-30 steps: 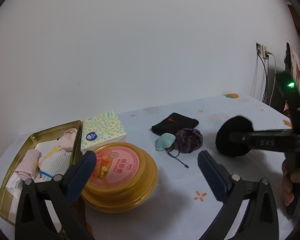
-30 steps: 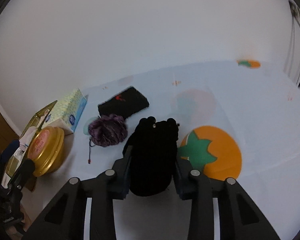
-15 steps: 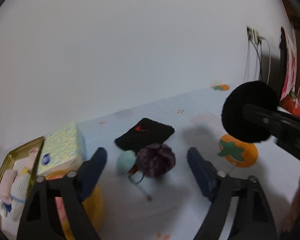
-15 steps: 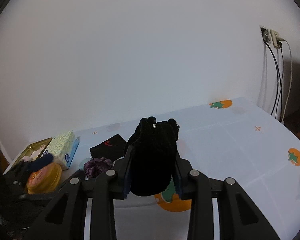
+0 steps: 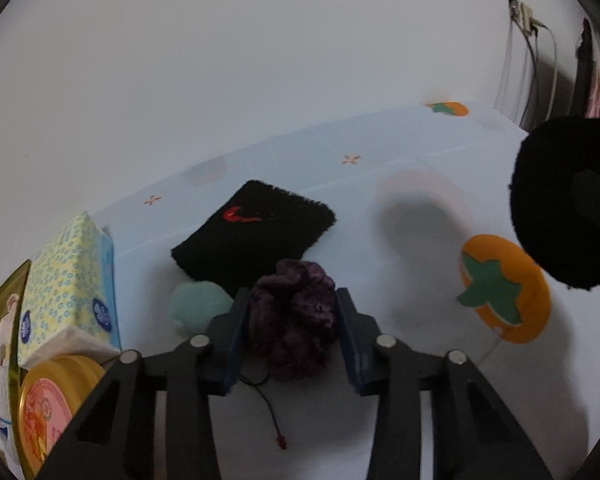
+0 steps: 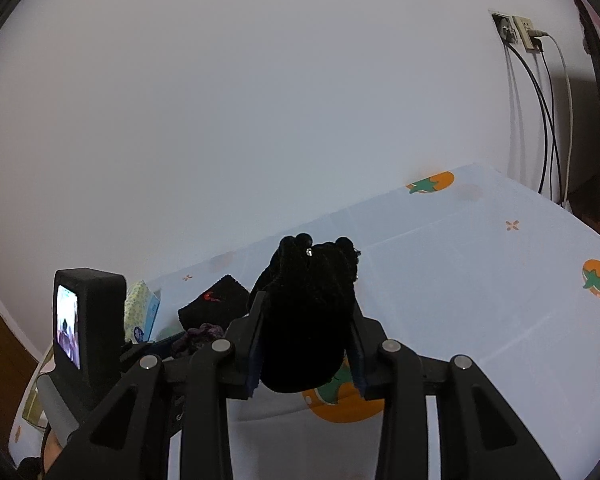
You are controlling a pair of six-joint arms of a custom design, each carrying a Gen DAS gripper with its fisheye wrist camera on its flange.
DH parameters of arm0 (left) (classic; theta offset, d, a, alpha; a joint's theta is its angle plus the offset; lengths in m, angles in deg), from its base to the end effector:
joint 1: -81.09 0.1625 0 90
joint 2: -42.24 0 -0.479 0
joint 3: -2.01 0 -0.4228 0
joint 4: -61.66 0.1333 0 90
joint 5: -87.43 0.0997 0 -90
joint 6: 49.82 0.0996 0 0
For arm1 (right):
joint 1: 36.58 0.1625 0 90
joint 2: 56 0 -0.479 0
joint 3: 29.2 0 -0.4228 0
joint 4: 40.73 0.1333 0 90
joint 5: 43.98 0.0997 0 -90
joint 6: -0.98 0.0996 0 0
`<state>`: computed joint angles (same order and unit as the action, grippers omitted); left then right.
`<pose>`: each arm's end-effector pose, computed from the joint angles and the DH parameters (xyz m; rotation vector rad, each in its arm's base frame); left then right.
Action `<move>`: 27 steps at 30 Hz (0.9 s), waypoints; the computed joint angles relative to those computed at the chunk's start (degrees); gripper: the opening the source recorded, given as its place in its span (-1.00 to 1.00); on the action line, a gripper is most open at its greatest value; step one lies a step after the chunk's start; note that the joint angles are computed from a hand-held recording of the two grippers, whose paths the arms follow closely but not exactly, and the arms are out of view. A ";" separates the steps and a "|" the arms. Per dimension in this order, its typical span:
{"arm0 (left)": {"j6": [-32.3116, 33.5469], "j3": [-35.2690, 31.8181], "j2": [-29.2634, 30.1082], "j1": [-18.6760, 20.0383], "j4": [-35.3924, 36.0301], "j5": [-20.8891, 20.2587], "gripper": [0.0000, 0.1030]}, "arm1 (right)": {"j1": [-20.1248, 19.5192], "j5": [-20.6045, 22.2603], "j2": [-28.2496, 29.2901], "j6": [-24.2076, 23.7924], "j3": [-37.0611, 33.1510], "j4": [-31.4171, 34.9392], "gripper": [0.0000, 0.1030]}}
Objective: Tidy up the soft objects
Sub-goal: 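Grasp the black beanie with the right gripper, then grasp the purple scrunchie with the left gripper while the right gripper holds the beanie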
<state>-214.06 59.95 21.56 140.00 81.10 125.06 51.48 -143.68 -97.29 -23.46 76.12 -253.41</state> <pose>-0.1977 -0.7387 -0.0299 0.5753 2.1381 -0.7929 0.0934 -0.6843 0.1325 0.3635 -2.4264 1.2929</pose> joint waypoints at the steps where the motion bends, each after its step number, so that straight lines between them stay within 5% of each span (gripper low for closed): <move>1: 1.19 2.11 -1.20 -0.11 -2.77 0.78 -0.28 | -0.01 -0.07 0.05 0.04 -0.04 -0.31 -0.26; 5: 12.54 16.13 -8.38 -1.84 -23.22 4.03 -0.28 | -0.33 0.41 -0.03 0.44 0.29 -2.03 -0.26; 9: 20.44 23.67 -11.42 -3.18 -35.98 4.89 -0.28 | 0.03 -1.32 0.48 -0.18 0.35 -3.93 -0.26; 27: 19.78 31.68 -16.16 -2.88 -42.67 9.13 -0.27 | 0.95 -4.68 2.97 -6.36 -0.74 -10.57 -0.26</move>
<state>-194.28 91.63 5.41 137.11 38.42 134.19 52.43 -148.36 -94.32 -29.83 75.37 -263.97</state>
